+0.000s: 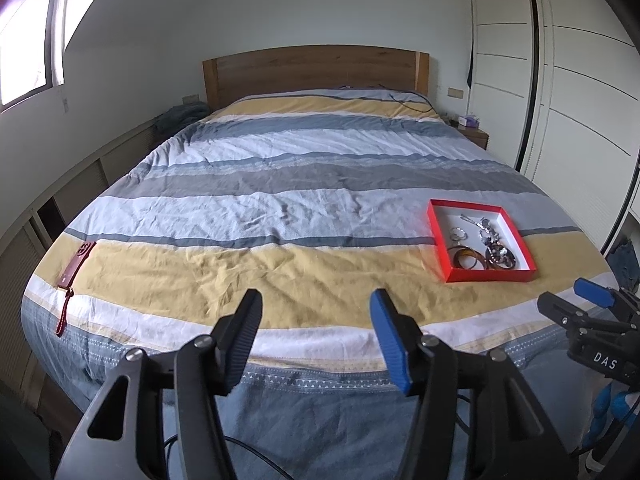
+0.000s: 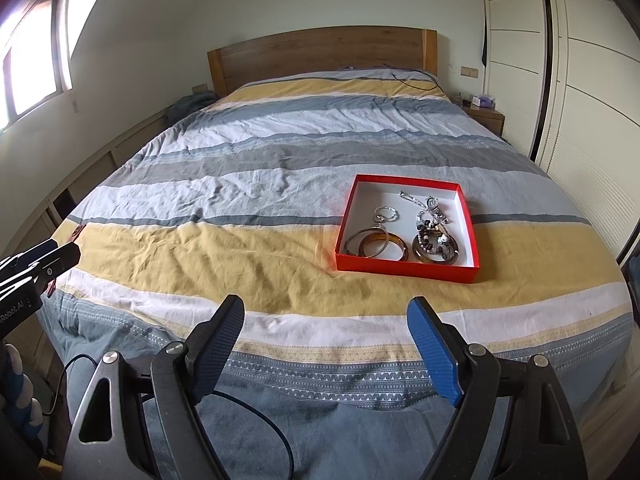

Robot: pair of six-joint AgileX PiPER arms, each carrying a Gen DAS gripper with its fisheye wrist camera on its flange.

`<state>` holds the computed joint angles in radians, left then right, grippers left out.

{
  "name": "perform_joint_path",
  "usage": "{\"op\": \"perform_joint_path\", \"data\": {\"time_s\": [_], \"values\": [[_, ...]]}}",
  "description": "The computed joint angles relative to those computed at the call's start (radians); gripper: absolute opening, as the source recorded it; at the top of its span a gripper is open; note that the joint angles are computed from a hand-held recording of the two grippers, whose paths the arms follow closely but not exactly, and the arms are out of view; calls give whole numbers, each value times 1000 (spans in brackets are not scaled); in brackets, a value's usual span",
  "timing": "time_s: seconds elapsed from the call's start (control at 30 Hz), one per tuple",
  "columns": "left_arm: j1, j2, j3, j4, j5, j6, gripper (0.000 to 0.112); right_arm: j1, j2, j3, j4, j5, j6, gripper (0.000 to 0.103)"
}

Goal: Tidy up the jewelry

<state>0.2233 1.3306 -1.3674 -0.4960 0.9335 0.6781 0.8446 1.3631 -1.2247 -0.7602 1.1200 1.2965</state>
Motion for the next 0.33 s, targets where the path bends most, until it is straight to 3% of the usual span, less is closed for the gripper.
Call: {"op": "perform_joint_path", "data": {"time_s": [0.33], "values": [[10, 29, 1, -2, -9, 0, 54, -14, 13, 8, 10, -4, 1, 83]]}}
